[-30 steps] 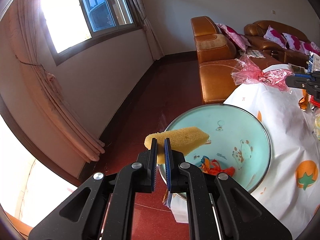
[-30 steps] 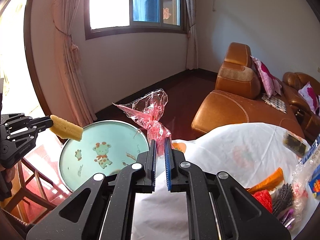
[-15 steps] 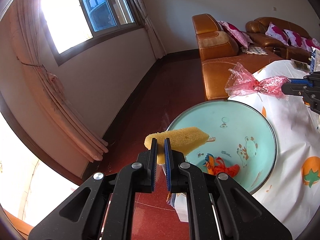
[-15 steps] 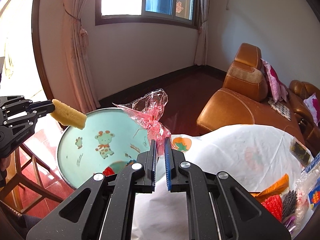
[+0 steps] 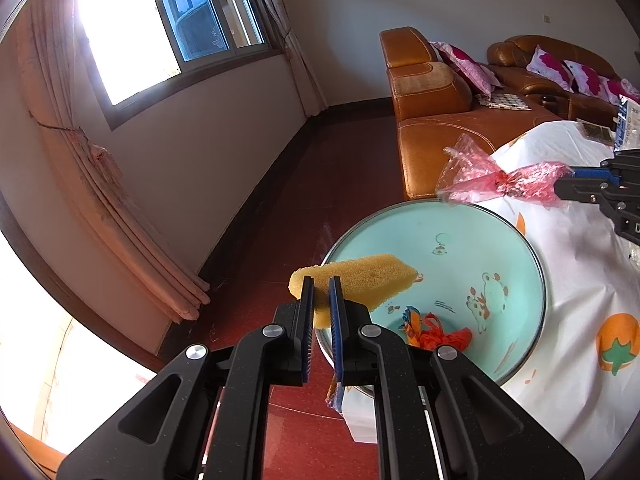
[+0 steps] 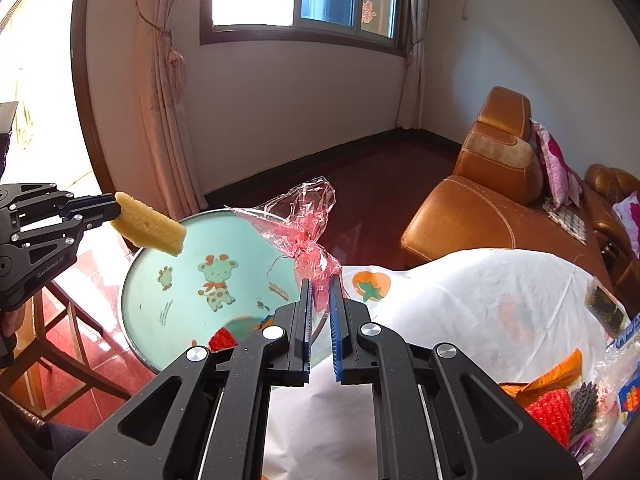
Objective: Collect trash
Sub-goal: 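Open both tools to drop the sponge and pink bag into the bin, then move both open tools back toward the trash pile on the table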
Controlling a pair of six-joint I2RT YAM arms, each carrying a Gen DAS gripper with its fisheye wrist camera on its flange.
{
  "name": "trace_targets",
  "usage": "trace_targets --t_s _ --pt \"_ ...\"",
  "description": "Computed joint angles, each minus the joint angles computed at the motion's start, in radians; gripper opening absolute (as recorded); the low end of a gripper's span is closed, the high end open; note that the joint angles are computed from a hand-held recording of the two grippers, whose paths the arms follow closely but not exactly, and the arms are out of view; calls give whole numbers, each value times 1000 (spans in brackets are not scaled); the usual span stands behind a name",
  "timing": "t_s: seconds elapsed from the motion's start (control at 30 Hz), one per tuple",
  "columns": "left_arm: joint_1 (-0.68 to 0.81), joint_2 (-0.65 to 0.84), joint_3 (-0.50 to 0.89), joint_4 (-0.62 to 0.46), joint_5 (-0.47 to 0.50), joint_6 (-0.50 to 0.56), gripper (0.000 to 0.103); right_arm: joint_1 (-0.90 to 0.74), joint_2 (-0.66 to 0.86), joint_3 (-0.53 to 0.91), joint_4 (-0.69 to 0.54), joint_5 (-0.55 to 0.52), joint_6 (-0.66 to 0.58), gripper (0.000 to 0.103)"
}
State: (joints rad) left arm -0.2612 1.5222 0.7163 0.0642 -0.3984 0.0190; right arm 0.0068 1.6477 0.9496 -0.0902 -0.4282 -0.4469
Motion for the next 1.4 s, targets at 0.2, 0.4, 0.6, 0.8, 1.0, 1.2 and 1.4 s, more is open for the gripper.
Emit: trace_targets --t_s 0.2,0.4,0.6,0.8,1.0,1.2,1.4 --pt "8 6 -6 6 52 4 14 24 13 2 -18 2 -34 32" --pt "-7 5 -15 19 42 8 36 22 -1 -11 -7 8 -14 38" --pt "-13 11 -13 19 35 -1 38 -28 -65 -30 -3 -5 31 44" --pt "-86 5 -21 19 11 -14 45 -173 -194 -60 -65 -58 43 45" --pt "-220 30 -9 0 -4 -40 48 -532 -283 -85 -133 -171 -13 49" --pt "-379 78 40 -32 -15 -76 51 -829 -240 -129 -144 -242 -121 52" --pt "-548 135 138 -81 -40 -135 59 -1038 -141 -145 -151 -281 -246 52"
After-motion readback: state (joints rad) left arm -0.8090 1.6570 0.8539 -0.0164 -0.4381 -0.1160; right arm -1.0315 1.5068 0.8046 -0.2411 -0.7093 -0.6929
